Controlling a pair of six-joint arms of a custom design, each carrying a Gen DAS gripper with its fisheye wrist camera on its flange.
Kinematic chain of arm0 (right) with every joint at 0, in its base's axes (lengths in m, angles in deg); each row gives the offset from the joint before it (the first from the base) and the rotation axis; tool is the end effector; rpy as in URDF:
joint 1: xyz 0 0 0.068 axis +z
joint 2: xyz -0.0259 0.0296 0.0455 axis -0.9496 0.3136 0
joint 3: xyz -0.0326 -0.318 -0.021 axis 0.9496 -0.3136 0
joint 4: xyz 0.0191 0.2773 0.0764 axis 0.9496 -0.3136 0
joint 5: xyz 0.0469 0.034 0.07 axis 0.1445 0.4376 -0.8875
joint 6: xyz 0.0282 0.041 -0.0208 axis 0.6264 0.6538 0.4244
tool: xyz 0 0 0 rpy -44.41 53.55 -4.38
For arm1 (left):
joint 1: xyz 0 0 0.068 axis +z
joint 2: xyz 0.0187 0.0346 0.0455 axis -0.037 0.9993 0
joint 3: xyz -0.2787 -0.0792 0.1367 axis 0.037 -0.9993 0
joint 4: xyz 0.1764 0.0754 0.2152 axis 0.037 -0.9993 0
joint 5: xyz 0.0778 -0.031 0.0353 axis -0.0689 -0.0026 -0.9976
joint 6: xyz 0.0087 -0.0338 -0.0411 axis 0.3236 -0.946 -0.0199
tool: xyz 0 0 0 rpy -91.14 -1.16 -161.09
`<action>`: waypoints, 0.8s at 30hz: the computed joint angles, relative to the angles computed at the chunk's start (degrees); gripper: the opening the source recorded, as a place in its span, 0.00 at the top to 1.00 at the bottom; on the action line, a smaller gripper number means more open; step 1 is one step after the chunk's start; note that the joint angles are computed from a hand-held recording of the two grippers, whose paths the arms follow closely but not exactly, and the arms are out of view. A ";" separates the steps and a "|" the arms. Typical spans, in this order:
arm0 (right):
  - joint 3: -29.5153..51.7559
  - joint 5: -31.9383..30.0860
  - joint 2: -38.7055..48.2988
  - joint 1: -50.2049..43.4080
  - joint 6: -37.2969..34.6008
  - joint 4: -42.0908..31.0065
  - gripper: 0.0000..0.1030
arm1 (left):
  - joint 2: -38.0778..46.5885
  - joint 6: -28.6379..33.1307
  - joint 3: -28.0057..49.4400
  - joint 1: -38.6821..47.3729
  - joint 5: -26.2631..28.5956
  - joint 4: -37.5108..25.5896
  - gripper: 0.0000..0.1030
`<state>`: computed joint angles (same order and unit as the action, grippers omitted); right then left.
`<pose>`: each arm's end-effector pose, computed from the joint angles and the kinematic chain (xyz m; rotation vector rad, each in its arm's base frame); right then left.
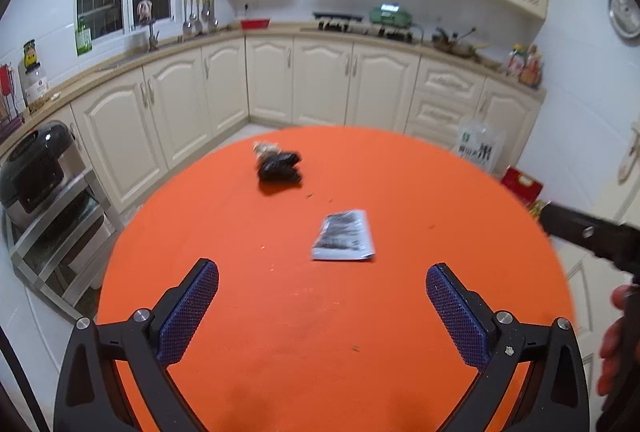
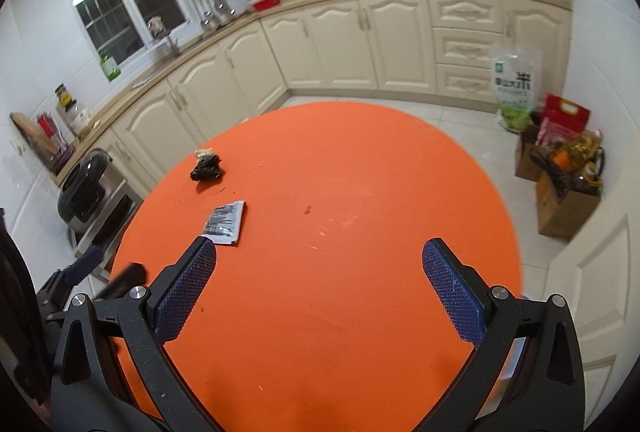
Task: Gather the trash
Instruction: 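Return both tools from the bin toward the table, then grasp the white paper wrapper with the left tool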
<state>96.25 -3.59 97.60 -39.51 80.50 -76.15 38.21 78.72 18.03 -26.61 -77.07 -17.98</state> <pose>0.3282 0.1929 0.4133 0.3448 2.3634 0.1963 0.1893 -0.0836 0.4618 0.2842 2.2961 -0.2181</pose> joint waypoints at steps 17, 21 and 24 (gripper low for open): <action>5.14 -10.36 11.66 -9.25 -7.25 3.45 0.00 | 31.90 2.43 25.73 1.79 1.84 -5.14 0.03; 6.54 -12.20 13.74 -10.66 -8.86 3.99 0.00 | 36.46 2.40 31.21 1.69 0.89 -5.92 0.20; 7.80 -13.10 15.44 -11.01 -9.73 4.24 0.00 | 35.90 1.45 30.07 1.98 0.51 -4.13 0.42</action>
